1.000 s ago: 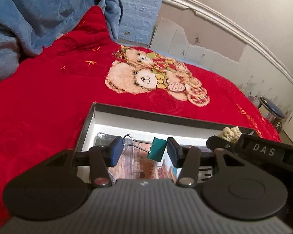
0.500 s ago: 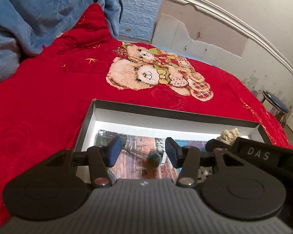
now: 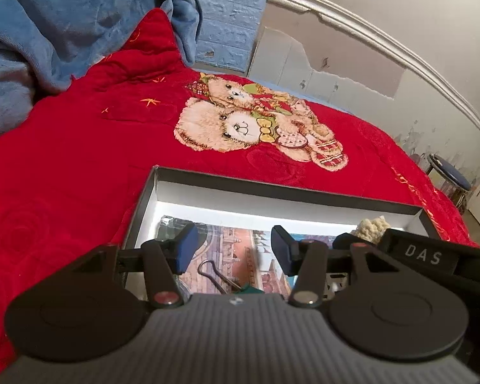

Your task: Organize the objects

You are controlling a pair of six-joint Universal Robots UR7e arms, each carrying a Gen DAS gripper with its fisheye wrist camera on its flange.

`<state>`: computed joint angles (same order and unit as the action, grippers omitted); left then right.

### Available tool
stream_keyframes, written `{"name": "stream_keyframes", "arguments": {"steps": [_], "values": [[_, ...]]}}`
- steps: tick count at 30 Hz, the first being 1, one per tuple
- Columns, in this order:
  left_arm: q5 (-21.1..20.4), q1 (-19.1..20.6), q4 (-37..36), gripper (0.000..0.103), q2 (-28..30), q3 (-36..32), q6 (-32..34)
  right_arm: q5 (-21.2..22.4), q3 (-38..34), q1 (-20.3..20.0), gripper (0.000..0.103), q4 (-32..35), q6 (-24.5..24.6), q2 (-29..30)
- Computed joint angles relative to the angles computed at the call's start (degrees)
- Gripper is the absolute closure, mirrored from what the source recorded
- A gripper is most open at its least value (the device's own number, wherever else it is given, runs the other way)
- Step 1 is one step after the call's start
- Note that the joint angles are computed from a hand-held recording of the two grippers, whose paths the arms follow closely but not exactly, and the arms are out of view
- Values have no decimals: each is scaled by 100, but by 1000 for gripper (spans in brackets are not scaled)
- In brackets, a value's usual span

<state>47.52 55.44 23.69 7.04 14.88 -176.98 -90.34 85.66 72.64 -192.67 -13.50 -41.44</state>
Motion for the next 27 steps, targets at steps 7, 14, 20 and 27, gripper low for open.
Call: {"name": "stream_keyframes", "arguments": {"steps": [7,14,20,27], "values": [[-71,-35,-682,32,-357,754,222,252,34,-61,60,76,74,-60],[-116,-74,-1368,20,-722,1496,515,790,56,-199,37,221,229,-154],[-284,-231,-2232,0,-1130,2408,1226,956,192,-177,18,-209,-12,-175],[-268,-429,-2412,0,-1831,3511,759,1441,919,-232,16,-710,7,-655]]}}
